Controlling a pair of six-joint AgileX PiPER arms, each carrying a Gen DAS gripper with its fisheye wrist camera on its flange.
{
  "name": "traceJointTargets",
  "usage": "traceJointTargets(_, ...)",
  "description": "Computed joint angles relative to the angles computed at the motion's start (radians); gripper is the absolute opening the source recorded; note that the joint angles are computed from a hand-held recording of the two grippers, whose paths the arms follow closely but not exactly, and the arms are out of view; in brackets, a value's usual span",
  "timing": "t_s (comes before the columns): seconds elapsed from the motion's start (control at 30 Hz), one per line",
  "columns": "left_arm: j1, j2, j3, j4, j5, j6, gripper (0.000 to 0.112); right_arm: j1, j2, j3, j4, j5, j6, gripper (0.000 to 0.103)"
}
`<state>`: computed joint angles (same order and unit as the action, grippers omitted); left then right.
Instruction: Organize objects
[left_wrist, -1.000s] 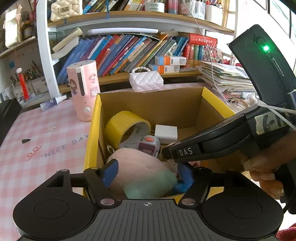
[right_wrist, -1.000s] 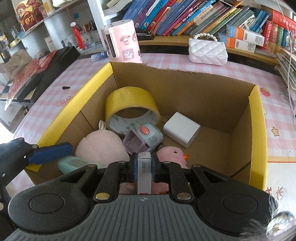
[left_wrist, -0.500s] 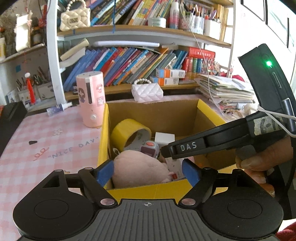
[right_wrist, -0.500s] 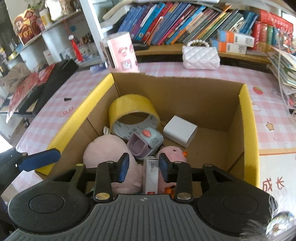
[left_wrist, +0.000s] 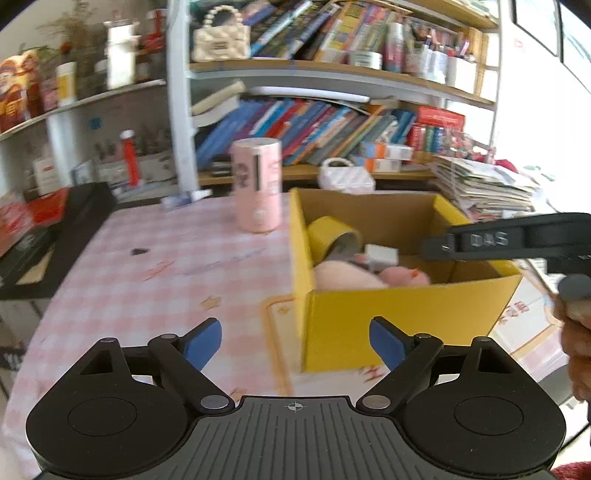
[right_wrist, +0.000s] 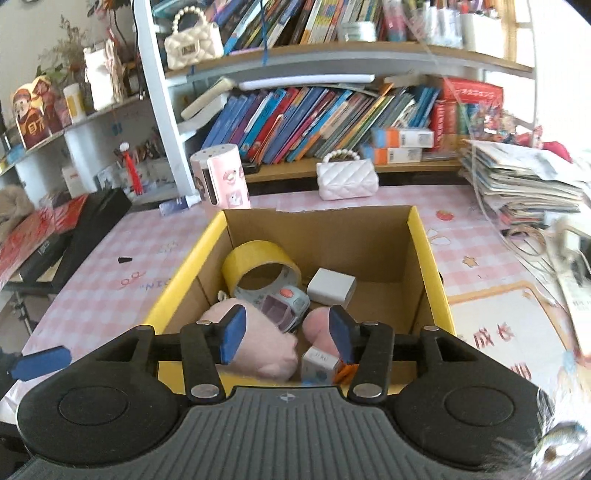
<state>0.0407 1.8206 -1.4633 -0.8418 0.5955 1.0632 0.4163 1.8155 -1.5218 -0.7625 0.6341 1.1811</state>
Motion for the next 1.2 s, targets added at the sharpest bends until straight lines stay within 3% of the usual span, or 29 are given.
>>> traceJointTargets(0.13,0.054,-0.055,0.078,-0.014,-0.025,0.027,0.095,0.104,-0.028,0.045,-0.102,0.085,0.159,0.058)
traceJointTargets(0.27,0.102,-0.090,0.125,-0.012,-0.030,0.035,0.099,0.205,-0.025,0.060,-0.146,0.181,0.253,0.076)
traceJointTargets(0.57,0.195,-0.153,0.222,-0.108,-0.016,0.163,0.100,0.352,-0.001,0.040,-0.205,0.337,0.340,0.091)
traceJointTargets(0.7,0.229,-0.175,0.263,-0.159,-0.018,0.217,0.100,0.421,0.021,0.051,-0.278,0.404,0.374,0.092)
traceJointTargets(0.97,0.262,-0.191,0.286,-0.134,0.003,0.229,0.102,0.465,0.039,0.051,-0.258,0.429,0.396,0.102)
traceJointTargets(1.2,0.267,-0.208,0.309,-0.110,-0.022,0.230,0.102,0.481,0.053,0.032,-0.210,0.431,0.393,0.103)
